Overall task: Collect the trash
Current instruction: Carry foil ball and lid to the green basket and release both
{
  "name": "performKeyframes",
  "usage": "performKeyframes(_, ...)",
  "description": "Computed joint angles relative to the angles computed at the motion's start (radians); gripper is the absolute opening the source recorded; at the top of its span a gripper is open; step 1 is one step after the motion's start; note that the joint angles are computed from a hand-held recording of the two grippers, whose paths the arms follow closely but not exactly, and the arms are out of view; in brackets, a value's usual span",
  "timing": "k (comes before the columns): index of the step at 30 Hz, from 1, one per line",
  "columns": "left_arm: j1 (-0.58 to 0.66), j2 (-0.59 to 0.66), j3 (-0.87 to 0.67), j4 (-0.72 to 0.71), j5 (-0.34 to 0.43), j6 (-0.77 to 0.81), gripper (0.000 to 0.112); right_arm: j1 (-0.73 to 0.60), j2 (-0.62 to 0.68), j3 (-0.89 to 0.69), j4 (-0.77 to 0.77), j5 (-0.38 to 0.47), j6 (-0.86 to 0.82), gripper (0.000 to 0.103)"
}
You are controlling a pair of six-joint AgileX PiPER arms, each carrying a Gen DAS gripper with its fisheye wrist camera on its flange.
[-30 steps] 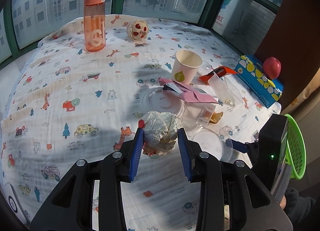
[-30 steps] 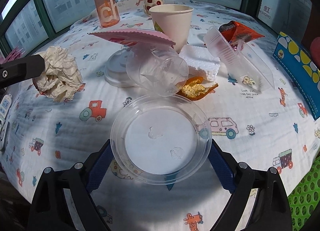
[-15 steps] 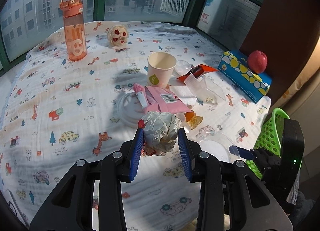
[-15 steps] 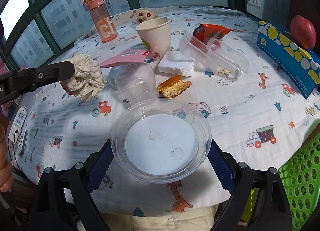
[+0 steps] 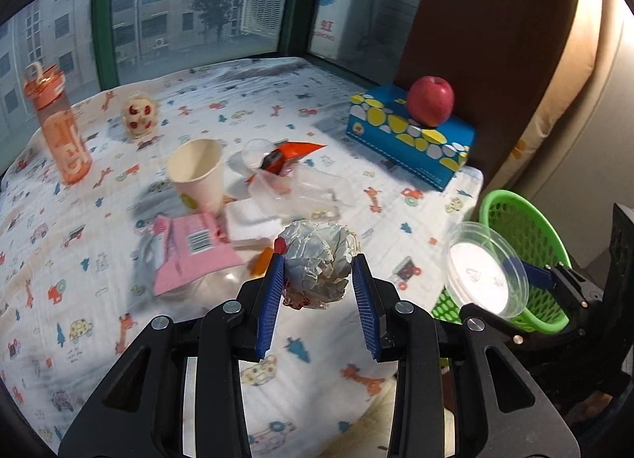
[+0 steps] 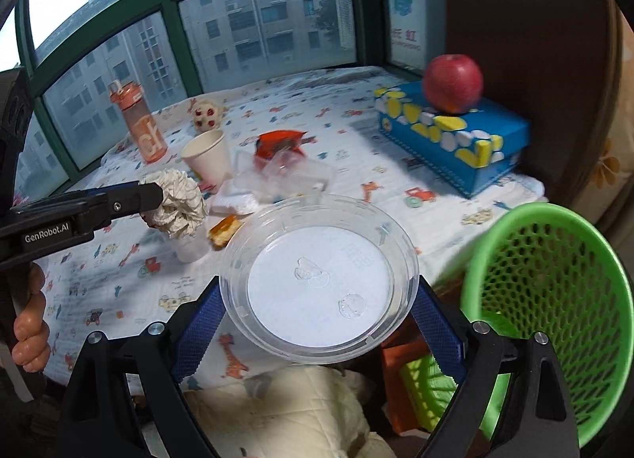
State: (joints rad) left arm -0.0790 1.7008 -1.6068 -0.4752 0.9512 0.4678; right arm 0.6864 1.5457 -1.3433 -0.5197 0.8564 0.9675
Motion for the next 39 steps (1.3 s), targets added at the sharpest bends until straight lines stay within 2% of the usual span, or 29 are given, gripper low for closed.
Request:
performKeyframes(8,-0.252,0.061,-0.098,0.008,0.026,-0.033,0.035,-0.071,-0.286,0.205,-0.135,0.144,0.125,0.088)
performKeyframes(18,-0.507,0.229,-0.288,0.048,0.098,-0.103,0.038,-0.209,-0.563,0.394,-0.154,0.227,0.147,0.088)
performKeyframes(22,-0.567,0.289,-0.355,0.076,0.116,-0.130,0.041,-0.287,-0.627,0.440,-0.124,0.216,0.116,0.088)
performKeyframes(23,-0.574,0.305,-0.374,0.074,0.125,-0.132,0.046,-0.306,-0.640,0.449,-0.112,0.210,0.104,0.088)
performKeyframes(24,-0.582,0.317,-0.386,0.068,0.131,-0.133,0.057,-0.321,-0.651,0.459,-0.103,0.207,0.094,0.088)
performKeyframes(26,-0.593,0.327,-0.392,0.075,0.128,-0.147,0.065,-0.338,-0.659,0.469,-0.094,0.200,0.085,0.088)
performKeyframes(29,-0.583,0.317,-0.376,0.048,0.129,-0.133,0.066,-0.359,-0.673,0.478,-0.078,0.196,0.062,0.088)
performKeyframes(39,-0.479,0.240,-0.313,0.114,0.094,-0.187,0.071,-0.522,-0.546,0.486,0.075,0.023,-0.089,0.088)
